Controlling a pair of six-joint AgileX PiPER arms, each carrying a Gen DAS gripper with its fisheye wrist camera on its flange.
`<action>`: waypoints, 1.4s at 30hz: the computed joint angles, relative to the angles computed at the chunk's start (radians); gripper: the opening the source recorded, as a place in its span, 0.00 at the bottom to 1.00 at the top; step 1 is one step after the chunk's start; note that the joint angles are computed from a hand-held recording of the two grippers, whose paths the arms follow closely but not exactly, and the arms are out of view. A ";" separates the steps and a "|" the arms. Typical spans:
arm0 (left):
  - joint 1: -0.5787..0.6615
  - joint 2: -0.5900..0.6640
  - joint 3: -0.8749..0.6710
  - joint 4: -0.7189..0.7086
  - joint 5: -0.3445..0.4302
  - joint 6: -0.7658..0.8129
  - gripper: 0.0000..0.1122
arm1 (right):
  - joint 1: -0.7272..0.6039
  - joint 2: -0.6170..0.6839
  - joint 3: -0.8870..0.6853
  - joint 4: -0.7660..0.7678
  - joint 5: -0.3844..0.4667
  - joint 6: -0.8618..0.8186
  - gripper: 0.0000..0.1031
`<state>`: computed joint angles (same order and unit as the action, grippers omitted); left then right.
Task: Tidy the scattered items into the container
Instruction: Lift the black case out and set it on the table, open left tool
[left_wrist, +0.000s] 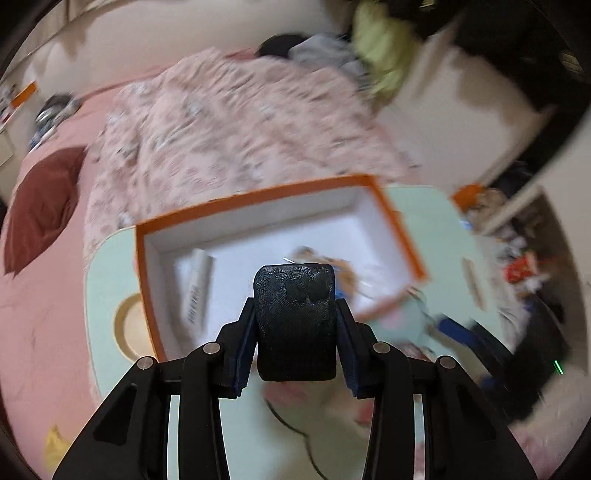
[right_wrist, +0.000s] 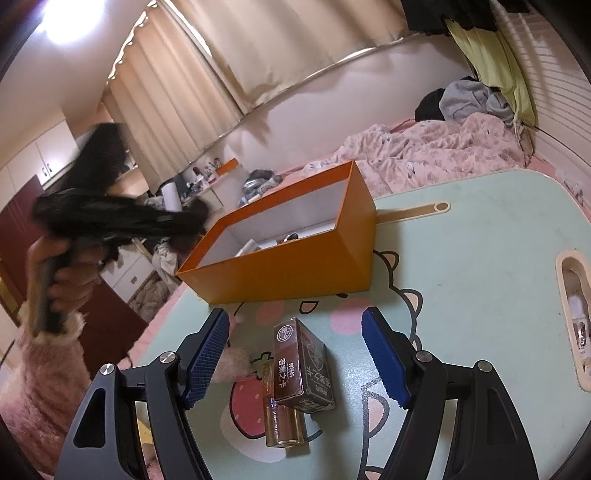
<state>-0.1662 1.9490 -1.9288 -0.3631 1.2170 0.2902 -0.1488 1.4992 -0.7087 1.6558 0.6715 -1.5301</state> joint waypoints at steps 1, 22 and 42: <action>0.014 -0.055 0.092 -0.049 -0.040 0.048 0.36 | 0.002 -0.001 0.000 0.000 -0.006 0.000 0.72; 0.189 -0.235 0.708 -0.495 -0.287 0.483 0.54 | 0.038 0.012 -0.015 -0.022 -0.059 0.033 0.72; 0.228 -0.273 1.017 -1.110 -0.676 1.182 0.57 | 0.086 -0.010 -0.033 -0.041 -0.123 0.036 0.72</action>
